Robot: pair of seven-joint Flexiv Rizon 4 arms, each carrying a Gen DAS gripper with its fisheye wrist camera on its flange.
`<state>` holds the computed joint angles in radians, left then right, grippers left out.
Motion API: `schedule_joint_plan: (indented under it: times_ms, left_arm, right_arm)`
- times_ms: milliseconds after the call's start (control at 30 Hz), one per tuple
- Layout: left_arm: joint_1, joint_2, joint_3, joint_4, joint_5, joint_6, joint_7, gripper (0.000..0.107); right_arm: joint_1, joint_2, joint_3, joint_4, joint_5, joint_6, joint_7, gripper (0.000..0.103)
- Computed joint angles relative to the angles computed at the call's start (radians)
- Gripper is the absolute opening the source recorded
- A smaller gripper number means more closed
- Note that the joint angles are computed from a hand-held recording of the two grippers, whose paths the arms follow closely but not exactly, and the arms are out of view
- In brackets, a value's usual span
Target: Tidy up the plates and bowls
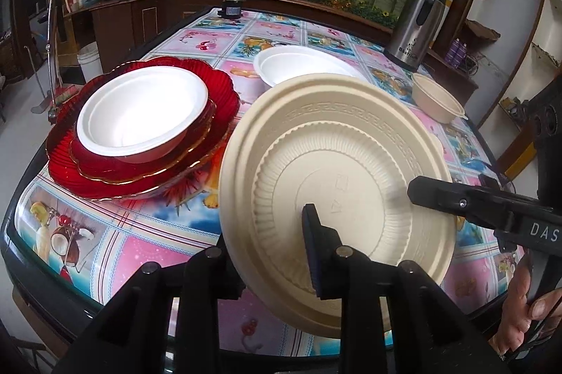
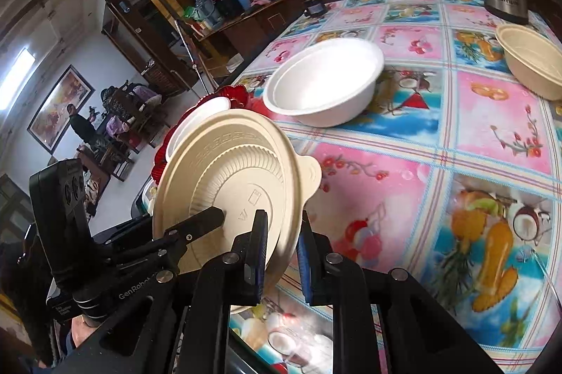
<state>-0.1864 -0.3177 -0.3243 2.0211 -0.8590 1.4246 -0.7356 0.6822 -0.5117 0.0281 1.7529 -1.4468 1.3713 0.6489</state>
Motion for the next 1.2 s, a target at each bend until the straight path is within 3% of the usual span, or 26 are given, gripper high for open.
schedule_joint_plan:
  times_ms: [300,633,700,1033,1200]
  left_arm:
    - [0.013,0.026,-0.018,0.02,-0.141,0.019,0.099,0.025]
    - [-0.021,0.041,0.037,0.02,-0.243,0.023,0.152,0.025]
    - [-0.026,0.041,0.043,0.017,-0.251,0.02,0.153,0.03]
    - [-0.025,0.041,0.065,-0.013,-0.189,0.044,0.093,0.033]
    - [-0.001,0.02,0.085,-0.059,-0.089,0.015,0.009,0.033]
  right_arm:
    - [0.039,-0.025,-0.007,-0.042,0.124,-0.019,-0.136,0.018]
    - [0.098,-0.068,-0.051,-0.106,0.269,-0.006,-0.289,0.018]
    - [0.11,-0.075,-0.062,-0.118,0.291,-0.007,-0.311,0.018]
    - [0.157,-0.098,-0.119,-0.171,0.362,0.014,-0.399,0.018]
    - [0.159,-0.118,-0.123,-0.211,0.402,0.015,-0.455,0.018]
